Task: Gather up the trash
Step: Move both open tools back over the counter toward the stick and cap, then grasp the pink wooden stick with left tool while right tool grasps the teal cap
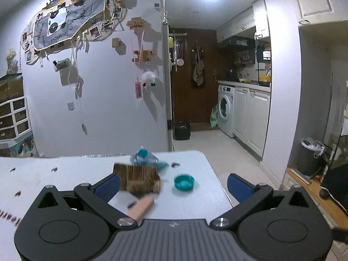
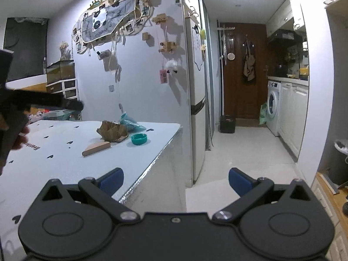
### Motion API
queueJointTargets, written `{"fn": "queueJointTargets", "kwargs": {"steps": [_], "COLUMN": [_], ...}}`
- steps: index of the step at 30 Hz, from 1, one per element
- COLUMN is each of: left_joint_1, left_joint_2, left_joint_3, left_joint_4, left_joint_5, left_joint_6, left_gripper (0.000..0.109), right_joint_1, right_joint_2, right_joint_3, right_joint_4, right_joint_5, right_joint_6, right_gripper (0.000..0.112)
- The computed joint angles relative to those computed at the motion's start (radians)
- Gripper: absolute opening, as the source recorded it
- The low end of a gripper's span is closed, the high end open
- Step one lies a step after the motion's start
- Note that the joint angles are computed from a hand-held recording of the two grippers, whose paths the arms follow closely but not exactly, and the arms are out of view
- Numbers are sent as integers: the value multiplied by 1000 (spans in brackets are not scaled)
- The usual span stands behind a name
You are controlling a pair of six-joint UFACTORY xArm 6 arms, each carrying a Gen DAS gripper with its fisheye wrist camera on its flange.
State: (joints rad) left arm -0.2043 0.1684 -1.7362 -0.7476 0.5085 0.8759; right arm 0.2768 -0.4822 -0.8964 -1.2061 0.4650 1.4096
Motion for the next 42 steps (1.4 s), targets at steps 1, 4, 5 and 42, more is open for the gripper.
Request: {"fn": "queueJointTargets", "kwargs": {"steps": [1,4,5,42], "left_joint_1": [-2,-7,-5,135], "left_joint_2": [30,113,144,473], "left_joint_3": [-34,-114,-142,-480], "left_joint_4": [0,29,39,-107], "left_joint_5": [-1,-25,-27,253], "left_joint_6": [0,-36,-46,-37], "left_gripper": [103,103,103,70], "right_joint_1": [-3,-13,-19,-82], "right_joint_2": [19,71,87,1172], "right_joint_3": [-15,-58,-71,-1281], "right_joint_4": [-5,-16,-12,701], "right_joint_5": [-2,-18,-27,-25], "right_joint_6": [5,16,15,-917], "right_gripper": [103,103,103,84]}}
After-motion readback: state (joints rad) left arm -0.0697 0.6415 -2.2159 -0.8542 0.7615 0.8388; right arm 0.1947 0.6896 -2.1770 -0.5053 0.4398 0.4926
